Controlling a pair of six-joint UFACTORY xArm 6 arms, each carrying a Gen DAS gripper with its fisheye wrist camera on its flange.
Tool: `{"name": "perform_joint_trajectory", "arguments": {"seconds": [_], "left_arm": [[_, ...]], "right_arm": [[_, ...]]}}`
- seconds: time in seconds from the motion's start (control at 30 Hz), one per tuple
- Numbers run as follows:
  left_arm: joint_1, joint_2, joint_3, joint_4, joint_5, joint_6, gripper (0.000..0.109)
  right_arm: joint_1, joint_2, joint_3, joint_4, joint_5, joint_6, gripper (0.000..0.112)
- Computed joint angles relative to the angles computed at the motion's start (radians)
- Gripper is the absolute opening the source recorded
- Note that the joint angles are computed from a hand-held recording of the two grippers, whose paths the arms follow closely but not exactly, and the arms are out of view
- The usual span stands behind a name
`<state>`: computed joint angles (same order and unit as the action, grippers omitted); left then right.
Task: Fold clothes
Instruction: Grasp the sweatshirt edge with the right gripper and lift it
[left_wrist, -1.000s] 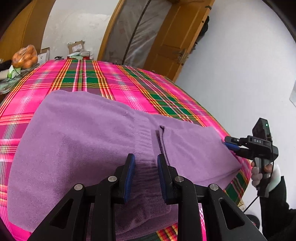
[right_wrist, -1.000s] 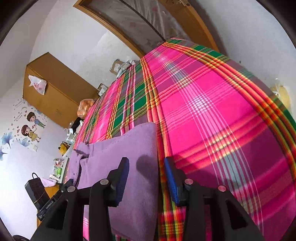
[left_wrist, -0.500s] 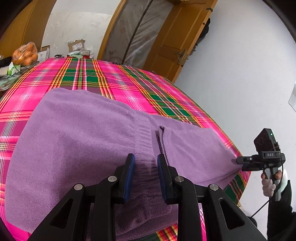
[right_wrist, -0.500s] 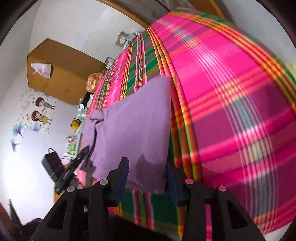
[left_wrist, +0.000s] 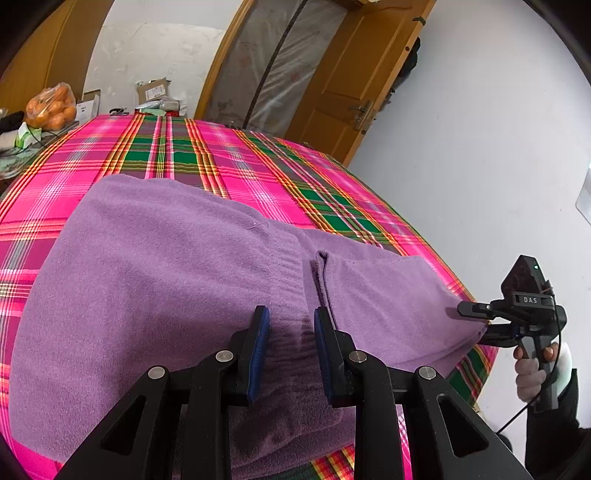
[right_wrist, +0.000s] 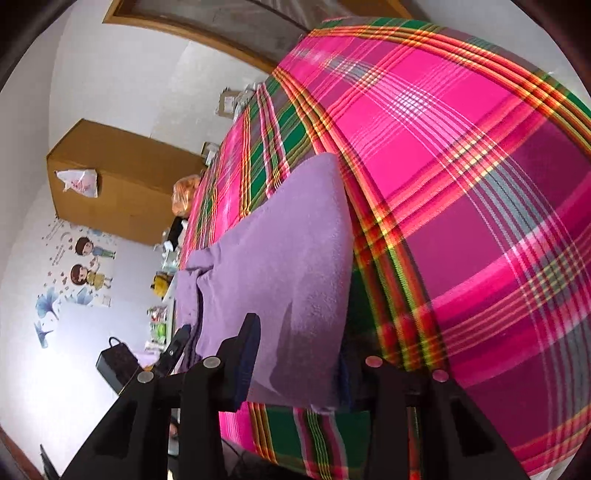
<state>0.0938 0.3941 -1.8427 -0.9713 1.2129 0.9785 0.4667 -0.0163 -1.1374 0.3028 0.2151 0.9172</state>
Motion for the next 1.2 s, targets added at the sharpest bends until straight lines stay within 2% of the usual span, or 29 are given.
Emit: {"name": "perform_joint_trajectory", "arguments": {"seconds": [0.1,0.2,0.23,0.27,0.37,0.67,0.93,1.2], "left_arm": [[0.0,-0.004,0.005,-0.001,-0.001,0.001,0.026],[-0.001,-0.005,0.007,0.0,-0.002,0.002,0.026],[-0.001,-0.004,0.005,0.0,-0.002,0.002,0.026],[0.0,-0.004,0.005,0.0,-0.002,0.002,0.026],[0.0,-0.004,0.005,0.0,-0.005,0.001,0.026],[0.003,-0.014,0.014,-0.005,-0.012,-0.009,0.026],[0.014,-0.016,0.015,-0.014,-0.003,-0.004,0.026],[0.033,-0.024,0.025,-0.032,0.006,0.005,0.026]], "right_arm": [[-0.004,0.005,-0.006,-0.17,-0.001,0.15,0.038],[-0.008,0.017,-0.017,-0.283,-0.003,0.25,0.036],[-0.009,0.02,-0.022,-0.314,0.004,0.276,0.031],[-0.01,0.022,-0.028,-0.334,0.02,0.289,0.022],[-0.012,0.015,-0.021,-0.374,0.012,0.321,0.017],[-0.016,0.016,-0.073,-0.567,-0.041,0.428,0.015],[0.001,0.083,-0.224,-0.6,-0.002,0.386,0.015],[0.04,0.192,-0.473,-0.573,0.08,0.23,0.015]]}}
